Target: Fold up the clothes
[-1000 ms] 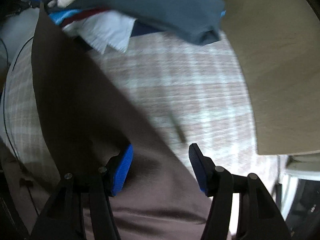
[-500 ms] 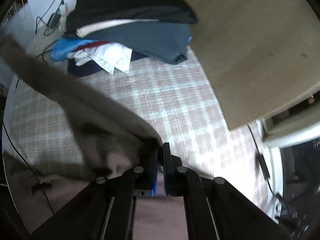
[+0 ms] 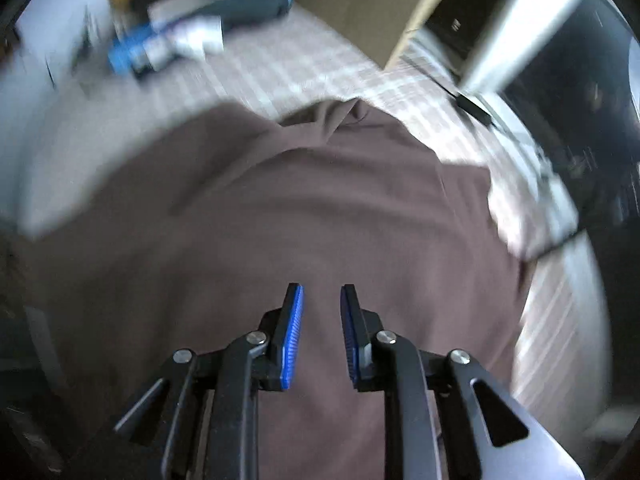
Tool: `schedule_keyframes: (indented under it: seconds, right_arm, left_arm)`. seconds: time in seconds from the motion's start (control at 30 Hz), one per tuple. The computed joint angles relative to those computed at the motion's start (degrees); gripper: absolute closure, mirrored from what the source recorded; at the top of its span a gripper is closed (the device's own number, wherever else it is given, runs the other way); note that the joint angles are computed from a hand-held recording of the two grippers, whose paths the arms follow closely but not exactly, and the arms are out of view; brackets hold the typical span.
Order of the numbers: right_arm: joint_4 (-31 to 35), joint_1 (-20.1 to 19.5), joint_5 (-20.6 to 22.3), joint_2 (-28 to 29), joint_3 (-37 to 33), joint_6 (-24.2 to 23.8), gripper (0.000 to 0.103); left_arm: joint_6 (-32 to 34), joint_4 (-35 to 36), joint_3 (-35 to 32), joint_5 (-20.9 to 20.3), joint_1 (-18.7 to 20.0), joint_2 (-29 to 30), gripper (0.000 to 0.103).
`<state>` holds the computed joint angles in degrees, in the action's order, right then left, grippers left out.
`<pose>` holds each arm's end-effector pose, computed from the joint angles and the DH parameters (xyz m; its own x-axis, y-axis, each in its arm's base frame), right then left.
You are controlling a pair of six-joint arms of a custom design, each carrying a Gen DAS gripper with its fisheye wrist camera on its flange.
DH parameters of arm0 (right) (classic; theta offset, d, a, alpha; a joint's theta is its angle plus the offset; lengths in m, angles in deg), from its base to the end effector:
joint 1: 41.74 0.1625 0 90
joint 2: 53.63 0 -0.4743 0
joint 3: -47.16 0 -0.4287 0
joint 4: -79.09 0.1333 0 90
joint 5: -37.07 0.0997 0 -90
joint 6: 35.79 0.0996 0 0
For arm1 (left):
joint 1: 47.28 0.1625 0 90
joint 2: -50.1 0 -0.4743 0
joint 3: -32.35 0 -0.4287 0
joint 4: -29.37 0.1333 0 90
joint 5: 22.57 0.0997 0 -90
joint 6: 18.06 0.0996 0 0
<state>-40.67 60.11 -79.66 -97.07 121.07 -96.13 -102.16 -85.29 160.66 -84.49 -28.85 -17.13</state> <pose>0.2535 -0.7770 0.1811 -0.2536 -0.9439 0.2118 -0.8602 0.3202 0.3970 -0.3405 -0.3034 0.0947 -0.7608 -0.1579 -0.6295 0.0647 0.9466 -0.3157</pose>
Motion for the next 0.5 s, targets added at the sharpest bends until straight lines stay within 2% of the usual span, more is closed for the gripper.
schedule_keyframes:
  seconds: [0.07,0.1,0.17,0.2,0.3,0.33,0.4,0.5]
  right_arm:
    - [8.99,-1.15,8.03,-3.77,-1.86,5.61,0.074]
    - [13.01,-1.77,13.16,-5.5,-2.6,6.44,0.07]
    - [18.1,-3.25,23.11,-7.86,-3.48,8.12,0.033]
    - [18.32,-3.57,25.4,-8.46,-2.83,8.74,0.028]
    - [13.31,-3.28,24.74,-8.85,1.73,9.43,0.027]
    - [11.32,-2.93,22.5,-8.6,3.44,10.0,0.027]
    - [8.5,-2.01,15.21,-7.12,6.43,11.75,0.027]
    - [11.56,-1.86,10.19,-5.67,8.72,12.0,0.028]
  left_arm:
    - [-8.12,8.98,-0.78,0.2,-2.58,-2.92,0.078]
    - [-11.68,13.15,-1.3,0.2,-3.69,-4.03,0.074]
    - [-17.76,19.85,-2.11,0.15,-5.36,-5.84,0.073]
    - [-18.03,19.74,-2.25,0.87,-4.79,-5.31,0.073]
    - [-10.28,8.85,-0.91,3.08,-1.41,-1.96,0.07]
    - [-7.14,4.61,-0.5,3.22,-0.4,-0.35,0.07]
    - [-0.76,-3.81,0.03,3.19,1.67,3.13,0.069]
    - [4.28,-13.67,1.84,-0.46,3.67,6.48,0.069]
